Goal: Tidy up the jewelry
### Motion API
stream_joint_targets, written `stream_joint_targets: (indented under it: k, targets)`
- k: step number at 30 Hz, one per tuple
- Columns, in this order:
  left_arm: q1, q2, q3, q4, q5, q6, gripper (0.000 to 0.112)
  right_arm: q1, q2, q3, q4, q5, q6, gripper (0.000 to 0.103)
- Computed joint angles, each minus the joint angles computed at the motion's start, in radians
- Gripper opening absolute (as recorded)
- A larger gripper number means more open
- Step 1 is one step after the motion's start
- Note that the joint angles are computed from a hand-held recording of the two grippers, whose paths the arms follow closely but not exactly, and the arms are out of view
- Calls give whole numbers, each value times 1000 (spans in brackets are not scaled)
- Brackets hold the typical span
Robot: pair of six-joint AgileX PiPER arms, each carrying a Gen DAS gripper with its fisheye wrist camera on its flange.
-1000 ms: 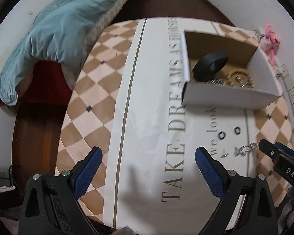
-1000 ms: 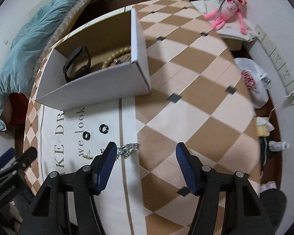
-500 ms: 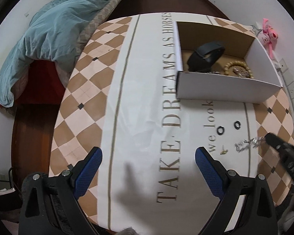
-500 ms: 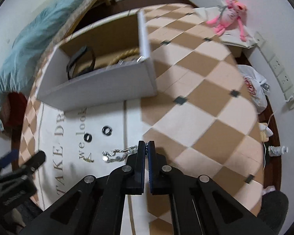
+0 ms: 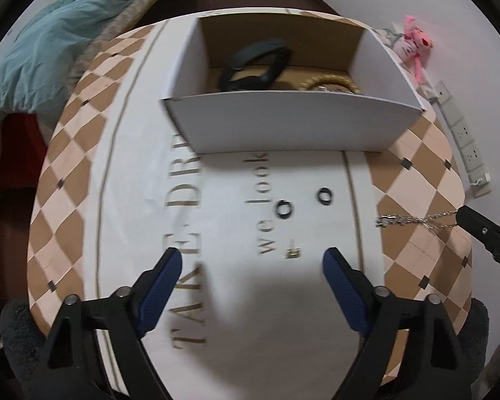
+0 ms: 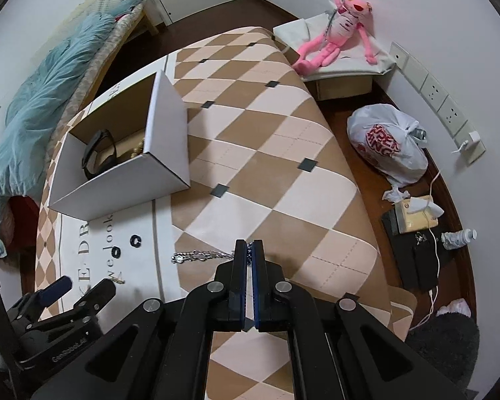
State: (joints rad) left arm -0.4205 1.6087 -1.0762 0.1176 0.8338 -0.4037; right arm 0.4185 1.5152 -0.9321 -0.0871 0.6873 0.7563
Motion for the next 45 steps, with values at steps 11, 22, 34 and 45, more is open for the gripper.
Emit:
stream_joint_targets:
  k: [11,22,34,45]
  targets:
    - [-30,43,-9,-37,-42,53,11,-18,-19,16,-8,3,7,3]
    - [-11,-58,8,-72,-52,106,6,9,-72,-53,9,50,-25,3]
    - [132,-157,-199,-272,140,315,6,21,-90,-375,55,190,-163,3]
    - [278,63,-534,-368,291,430,6,4,263,-881,121,336,-361,3]
